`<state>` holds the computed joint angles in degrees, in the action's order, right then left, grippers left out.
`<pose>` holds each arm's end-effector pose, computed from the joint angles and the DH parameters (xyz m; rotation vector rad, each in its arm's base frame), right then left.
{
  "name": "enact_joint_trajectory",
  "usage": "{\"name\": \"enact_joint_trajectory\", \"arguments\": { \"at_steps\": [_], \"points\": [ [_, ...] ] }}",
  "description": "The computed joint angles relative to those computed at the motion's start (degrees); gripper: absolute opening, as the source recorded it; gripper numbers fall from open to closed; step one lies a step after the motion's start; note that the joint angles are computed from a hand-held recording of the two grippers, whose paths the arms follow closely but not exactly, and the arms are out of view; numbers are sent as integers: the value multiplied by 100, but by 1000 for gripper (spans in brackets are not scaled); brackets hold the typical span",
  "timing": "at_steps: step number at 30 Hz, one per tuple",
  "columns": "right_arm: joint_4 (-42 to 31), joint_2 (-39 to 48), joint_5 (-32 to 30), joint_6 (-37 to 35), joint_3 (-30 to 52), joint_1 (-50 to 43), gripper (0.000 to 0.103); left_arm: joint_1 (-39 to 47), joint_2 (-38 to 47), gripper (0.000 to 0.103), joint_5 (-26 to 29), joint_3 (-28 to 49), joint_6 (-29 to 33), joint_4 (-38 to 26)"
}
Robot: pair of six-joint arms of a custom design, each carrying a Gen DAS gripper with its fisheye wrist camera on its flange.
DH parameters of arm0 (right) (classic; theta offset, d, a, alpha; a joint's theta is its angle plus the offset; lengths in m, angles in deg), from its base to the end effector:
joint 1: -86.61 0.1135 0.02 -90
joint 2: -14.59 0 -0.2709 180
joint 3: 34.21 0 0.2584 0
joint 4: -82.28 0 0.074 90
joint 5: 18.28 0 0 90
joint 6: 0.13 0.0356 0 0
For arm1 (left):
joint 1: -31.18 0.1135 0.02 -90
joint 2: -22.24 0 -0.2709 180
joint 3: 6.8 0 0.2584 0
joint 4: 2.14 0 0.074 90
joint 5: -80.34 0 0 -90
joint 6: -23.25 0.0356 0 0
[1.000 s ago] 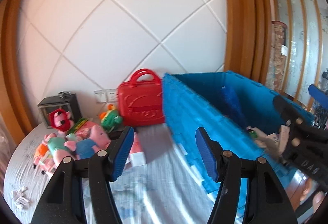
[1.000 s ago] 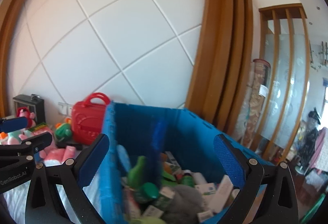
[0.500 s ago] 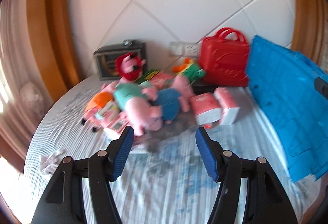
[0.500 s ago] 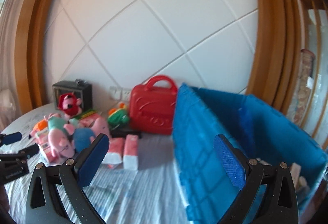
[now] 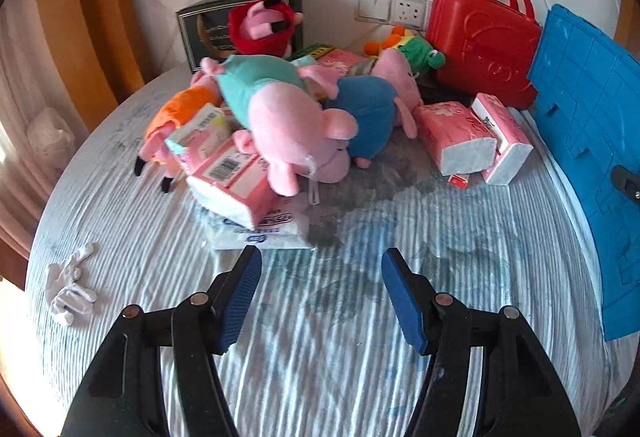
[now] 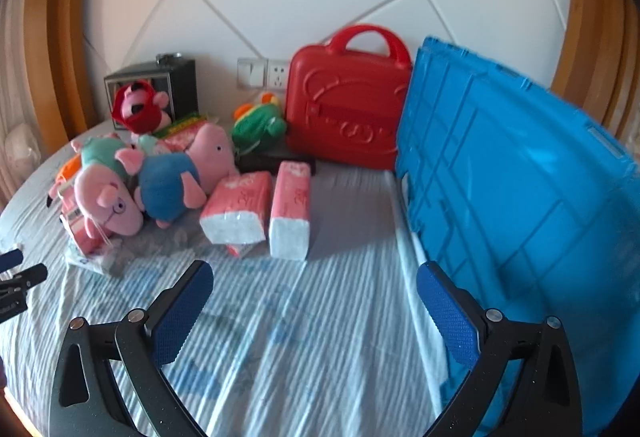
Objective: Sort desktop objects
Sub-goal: 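Grasp a flat pink tissue pack with the left tool while the right tool grasps a tall pink tissue pack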
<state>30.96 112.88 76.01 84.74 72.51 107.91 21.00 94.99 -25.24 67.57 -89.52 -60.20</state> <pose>0.3689 0.1410 0.3449 -0.4929 2.2644 0.0561 0.2555 -0.0362 0.2893 -0.3773 2.4777 0.1144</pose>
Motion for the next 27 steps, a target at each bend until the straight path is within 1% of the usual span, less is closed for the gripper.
{"name": "enact_joint_trajectory", "arguments": {
  "at_steps": [3,5,7,10,11,12,13,14,17,18,19,20,21,22,24,25,27],
  "points": [
    [-83,469,-64,-55,333,-85,103,-131,849,62,253,562,176,252],
    [-137,797,-80,-67,581,-130,103,-120,1492,62,536,1121,244,362],
    [-174,1140,-104,-61,847,-194,103,-89,2246,62,951,1902,243,375],
    [-296,1630,-154,-49,1295,-278,103,-75,3376,62,1462,3273,213,181],
    [-338,1767,-173,-48,1431,-295,103,-93,3724,62,1530,3715,219,80],
    [-366,1916,-208,-52,1567,-311,103,-117,4207,62,1595,4339,241,-84],
    [-392,2068,-231,-53,1704,-328,103,-126,4526,62,1654,4738,265,-199],
    [-432,2212,-253,-52,1841,-343,103,-148,5033,62,1670,5410,299,-508],
    [-537,2525,-313,-48,2137,-366,103,-175,6297,62,1710,7023,484,-1323],
    [-562,2633,-323,-42,2231,-372,103,-199,6518,72,1519,7320,561,-1432],
    [-598,2739,-338,-41,2331,-382,103,-252,6620,79,1136,7373,667,-1331],
    [-625,2816,-344,-36,2404,-383,103,-252,6759,85,1065,7506,793,-1350],
    [-654,2899,-351,-35,2485,-385,103,-227,6805,87,1070,7495,868,-1312],
    [-704,3001,-363,-41,2605,-384,103,-181,6705,90,1143,7253,863,-1155],
    [-759,3160,-390,-31,2786,-362,103,-35,6314,91,1474,6469,822,-671],
    [-799,3234,-420,-22,2892,-353,103,45,6126,87,1636,6097,824,-518],
    [-868,3358,-536,21,3099,-328,103,193,5702,86,1898,5270,816,-160]
  ]
}}
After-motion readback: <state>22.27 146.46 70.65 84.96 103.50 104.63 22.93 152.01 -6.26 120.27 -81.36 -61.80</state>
